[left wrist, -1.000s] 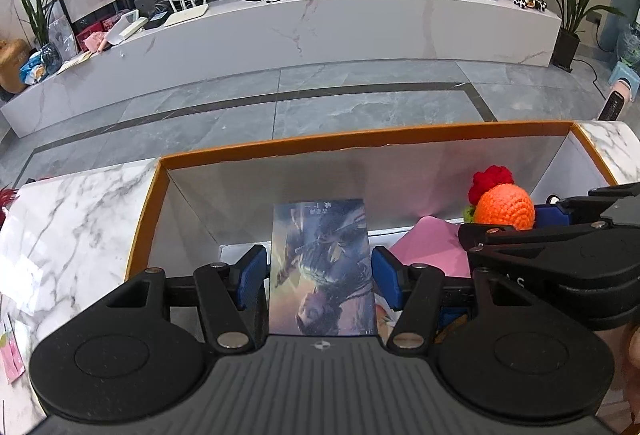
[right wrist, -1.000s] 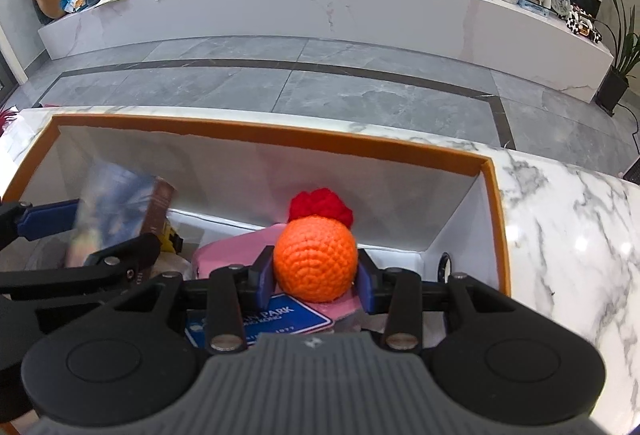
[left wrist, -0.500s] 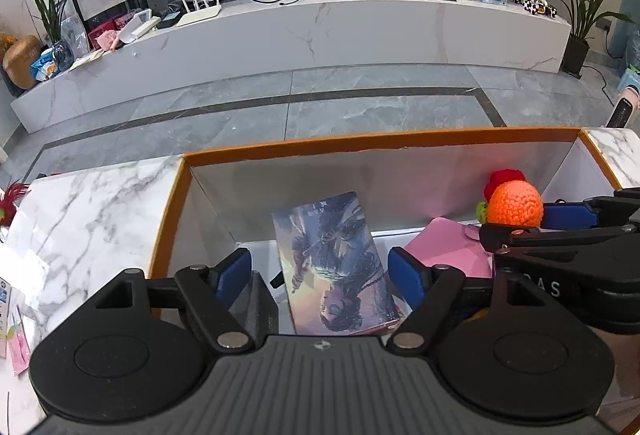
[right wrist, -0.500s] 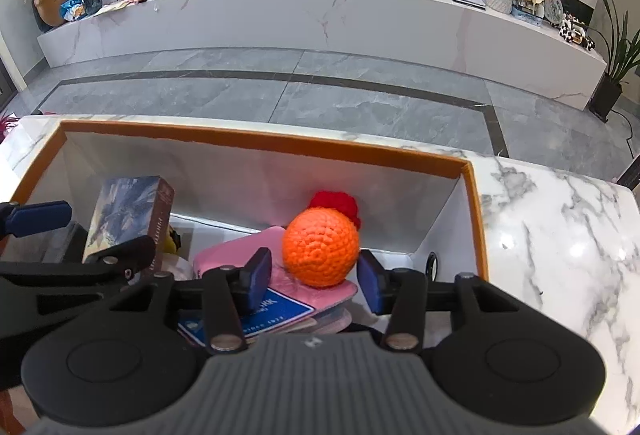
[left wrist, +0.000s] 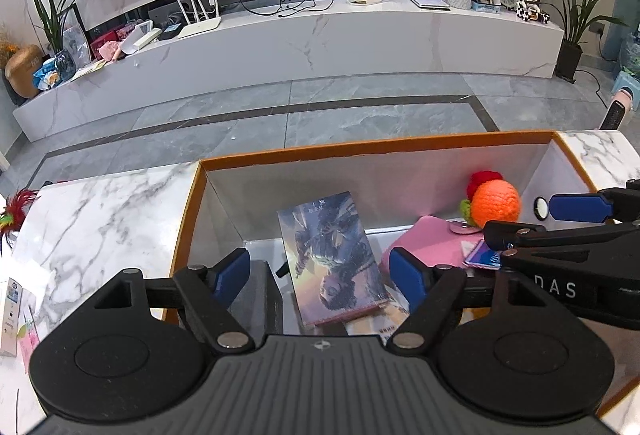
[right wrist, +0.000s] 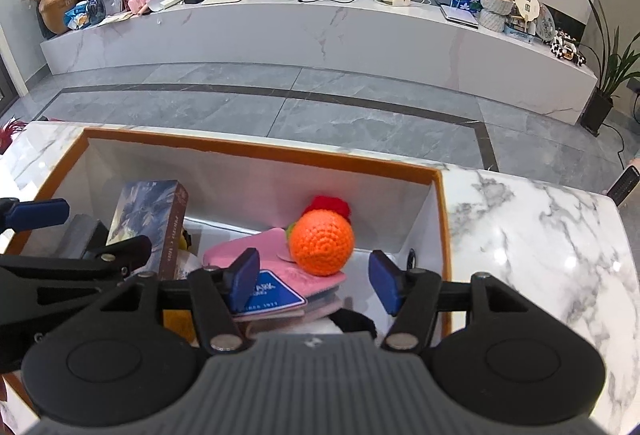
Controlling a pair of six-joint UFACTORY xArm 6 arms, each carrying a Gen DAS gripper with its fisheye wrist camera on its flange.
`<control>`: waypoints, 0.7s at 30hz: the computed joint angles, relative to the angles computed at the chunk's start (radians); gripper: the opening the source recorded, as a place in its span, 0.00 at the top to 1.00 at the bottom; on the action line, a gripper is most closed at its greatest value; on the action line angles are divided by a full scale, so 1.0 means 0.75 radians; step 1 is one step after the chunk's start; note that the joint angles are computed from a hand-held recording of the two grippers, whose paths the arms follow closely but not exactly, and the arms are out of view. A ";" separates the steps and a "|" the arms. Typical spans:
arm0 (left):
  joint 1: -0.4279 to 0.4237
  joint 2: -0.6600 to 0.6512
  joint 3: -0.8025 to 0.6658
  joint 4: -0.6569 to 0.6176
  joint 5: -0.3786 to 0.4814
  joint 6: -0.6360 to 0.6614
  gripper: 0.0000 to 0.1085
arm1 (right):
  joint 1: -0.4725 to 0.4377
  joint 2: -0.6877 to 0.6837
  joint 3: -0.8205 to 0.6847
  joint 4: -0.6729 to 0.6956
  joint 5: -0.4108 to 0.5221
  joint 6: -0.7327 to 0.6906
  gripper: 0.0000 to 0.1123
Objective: Organize objects
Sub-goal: 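Open left tool releasing book while right tool releases orange ball in box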
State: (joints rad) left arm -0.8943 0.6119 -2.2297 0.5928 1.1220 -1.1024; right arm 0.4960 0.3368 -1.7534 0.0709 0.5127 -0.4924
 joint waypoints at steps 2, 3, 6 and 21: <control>-0.009 -0.021 0.026 0.005 -0.008 -0.017 0.17 | -0.001 -0.040 0.056 0.008 -0.024 -0.001 0.44; -0.013 -0.032 0.039 0.007 -0.012 -0.023 0.17 | -0.003 -0.060 0.082 0.013 -0.033 -0.003 0.44; -0.026 -0.078 0.101 0.024 -0.029 -0.041 0.17 | -0.010 -0.116 0.152 0.037 -0.051 -0.022 0.44; -0.160 -0.277 0.339 0.177 -0.006 -0.186 0.17 | -0.041 -0.485 0.615 0.215 -0.206 -0.182 0.43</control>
